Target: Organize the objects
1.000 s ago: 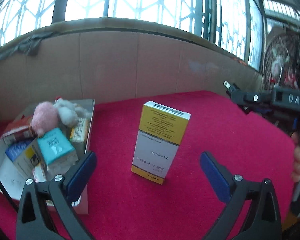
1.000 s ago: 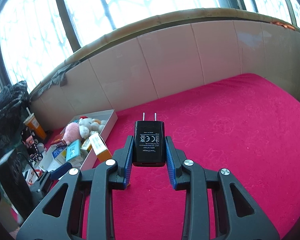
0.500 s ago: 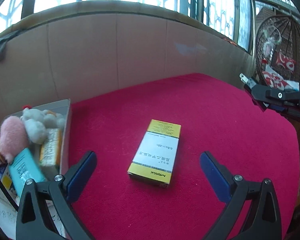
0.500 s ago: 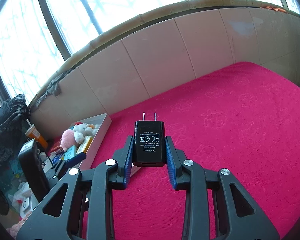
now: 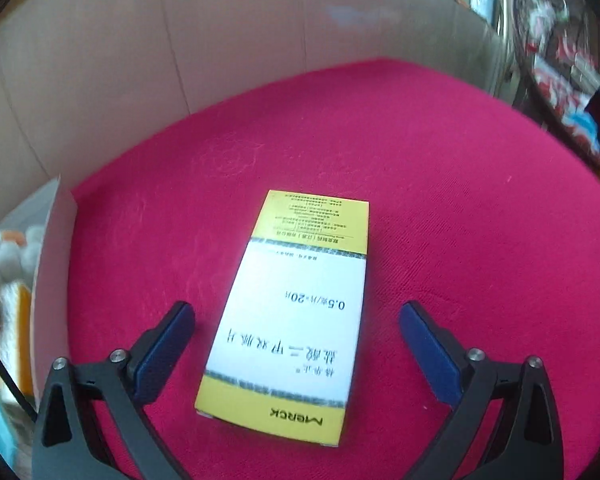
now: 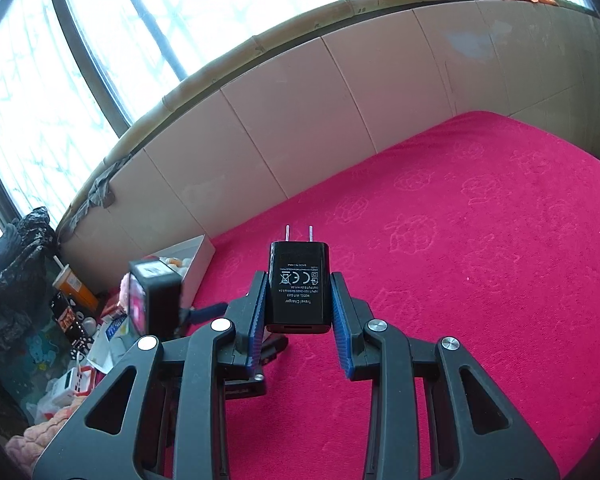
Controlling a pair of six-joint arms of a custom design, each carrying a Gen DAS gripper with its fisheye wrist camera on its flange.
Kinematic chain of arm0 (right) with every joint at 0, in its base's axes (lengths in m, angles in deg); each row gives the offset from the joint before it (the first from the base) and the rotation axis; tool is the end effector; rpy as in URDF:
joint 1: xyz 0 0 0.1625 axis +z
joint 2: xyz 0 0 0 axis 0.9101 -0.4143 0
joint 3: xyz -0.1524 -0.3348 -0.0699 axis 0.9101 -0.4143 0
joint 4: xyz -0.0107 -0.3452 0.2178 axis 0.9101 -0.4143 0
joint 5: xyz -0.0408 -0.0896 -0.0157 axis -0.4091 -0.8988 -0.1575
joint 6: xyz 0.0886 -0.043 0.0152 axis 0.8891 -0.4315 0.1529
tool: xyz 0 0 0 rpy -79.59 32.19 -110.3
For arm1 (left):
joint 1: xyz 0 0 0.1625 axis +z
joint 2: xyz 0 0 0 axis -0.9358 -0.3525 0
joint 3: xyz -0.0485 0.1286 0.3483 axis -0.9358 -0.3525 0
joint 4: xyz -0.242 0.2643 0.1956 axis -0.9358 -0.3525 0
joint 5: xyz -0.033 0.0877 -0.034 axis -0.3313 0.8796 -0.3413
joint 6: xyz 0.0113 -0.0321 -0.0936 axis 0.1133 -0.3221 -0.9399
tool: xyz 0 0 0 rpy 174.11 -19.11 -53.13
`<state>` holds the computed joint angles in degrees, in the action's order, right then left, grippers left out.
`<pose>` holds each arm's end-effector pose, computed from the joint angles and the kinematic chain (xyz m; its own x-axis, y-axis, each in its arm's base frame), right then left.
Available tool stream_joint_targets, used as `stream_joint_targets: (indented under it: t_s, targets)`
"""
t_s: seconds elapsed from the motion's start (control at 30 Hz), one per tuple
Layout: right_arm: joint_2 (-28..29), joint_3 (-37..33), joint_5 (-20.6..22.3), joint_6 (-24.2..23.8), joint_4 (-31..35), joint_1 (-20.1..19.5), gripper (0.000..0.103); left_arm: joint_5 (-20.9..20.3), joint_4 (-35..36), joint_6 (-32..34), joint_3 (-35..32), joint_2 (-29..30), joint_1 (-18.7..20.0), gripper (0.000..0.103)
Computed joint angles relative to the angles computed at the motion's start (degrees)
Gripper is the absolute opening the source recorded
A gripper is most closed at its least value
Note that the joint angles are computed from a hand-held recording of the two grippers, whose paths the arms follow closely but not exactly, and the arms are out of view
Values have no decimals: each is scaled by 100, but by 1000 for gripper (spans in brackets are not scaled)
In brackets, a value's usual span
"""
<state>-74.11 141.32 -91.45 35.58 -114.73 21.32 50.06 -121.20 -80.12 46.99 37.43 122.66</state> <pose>0.1112 -0.6388 0.2724 -0.8749 -0.4247 0.2330 -0.4748 0.6570 -0.5856 -0.2269 -0.6560 0.0117 -0.6948 0.1276 -0.7078 0.5085 0.7831 -0.3580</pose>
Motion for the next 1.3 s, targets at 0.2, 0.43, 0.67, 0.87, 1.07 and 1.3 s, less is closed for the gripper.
stream_joint_targets:
  t_s: [0.2,0.43,0.67,0.87,1.07,1.3]
  targets:
    - [30,-44,-15,67,43,-22,29,59,-359,86,415,-223,-110,56]
    - [-73,97,47,-76,-43,39,29,152,-1874,107,1115,-456,-524,56]
    - [-146,201,79,-188,-135,150,29,392,-2871,329,1529,-660,-967,56]
    - [-190,294,3,-281,-160,289,29,599,-3413,408,1829,-823,-1162,56]
    - [-228,436,-56,-397,-219,453,29,819,-3758,319,2259,-1145,-1302,57]
    - [-223,553,-161,-494,-239,608,29,1052,-4210,440,2447,-1234,-1324,57]
